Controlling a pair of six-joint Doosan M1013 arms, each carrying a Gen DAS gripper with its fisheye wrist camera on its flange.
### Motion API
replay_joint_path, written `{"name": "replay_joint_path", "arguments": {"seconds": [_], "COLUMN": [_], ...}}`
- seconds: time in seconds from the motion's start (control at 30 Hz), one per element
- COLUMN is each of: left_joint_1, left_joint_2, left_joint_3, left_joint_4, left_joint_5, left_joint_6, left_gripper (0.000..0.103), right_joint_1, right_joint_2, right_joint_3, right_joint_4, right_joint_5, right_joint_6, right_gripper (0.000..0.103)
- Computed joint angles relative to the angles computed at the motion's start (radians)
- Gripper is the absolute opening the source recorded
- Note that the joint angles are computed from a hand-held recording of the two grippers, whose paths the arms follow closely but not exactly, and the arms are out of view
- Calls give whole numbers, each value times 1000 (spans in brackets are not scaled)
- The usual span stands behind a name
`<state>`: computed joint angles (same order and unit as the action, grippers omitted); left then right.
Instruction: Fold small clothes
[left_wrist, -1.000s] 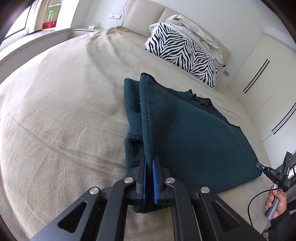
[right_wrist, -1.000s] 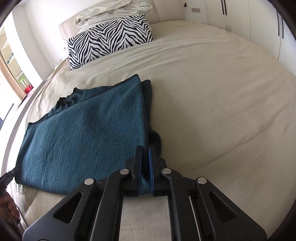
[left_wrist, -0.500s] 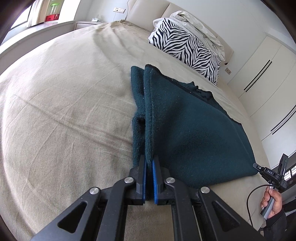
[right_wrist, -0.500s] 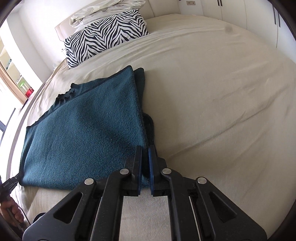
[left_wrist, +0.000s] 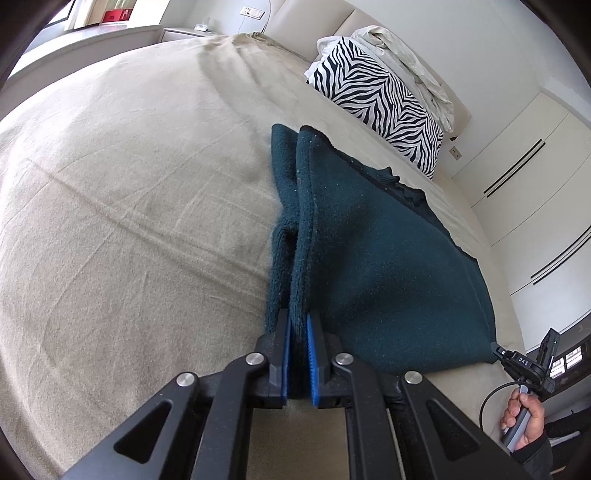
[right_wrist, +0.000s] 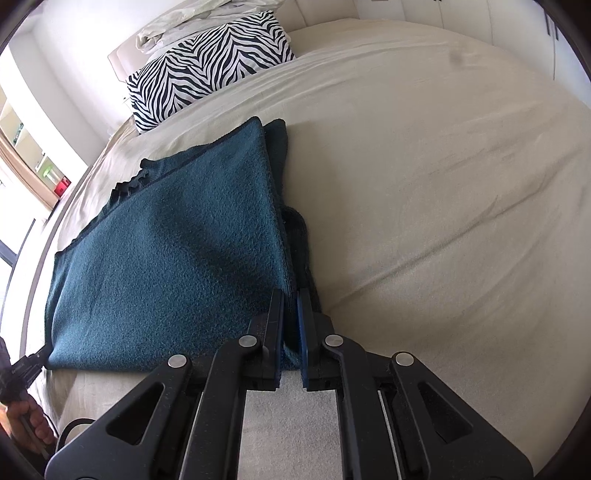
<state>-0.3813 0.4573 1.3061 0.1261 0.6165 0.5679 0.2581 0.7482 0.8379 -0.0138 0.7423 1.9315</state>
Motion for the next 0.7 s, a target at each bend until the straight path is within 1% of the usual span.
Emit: {"name": "replay_joint_path", "arguments": {"seconds": [0.07, 0.17, 0.33, 0.57, 0.63, 0.7], "left_joint_1": [3, -1, -4, -4, -2, 0], "left_joint_2": [-1, 1, 9, 17, 21, 23], "left_joint_3": [4, 1, -12, -28, -35, -36], "left_joint_4": [-17, 3, 32, 61, 60, 50], "left_joint_5": [-11, -5, 9, 23, 28, 29], "left_joint_6": [1, -6, -15, -19, -15, -10], "left_gripper": [10, 10, 9, 8, 8, 8], "right_joint_1": [-8, -9, 11, 11, 14, 10], "right_joint_2": [-8, -18, -22, -29, -29, -29], "right_joint_3": [17, 39, 41, 50, 49, 51], "right_joint_4": [53, 66, -47, -41, -52, -31], "right_joint_5": [-13, -26, -10, 4, 9, 5], "right_joint_6": [-32, -54, -15, 5, 12, 4], "right_gripper": [7, 6, 5, 4, 4, 4]}}
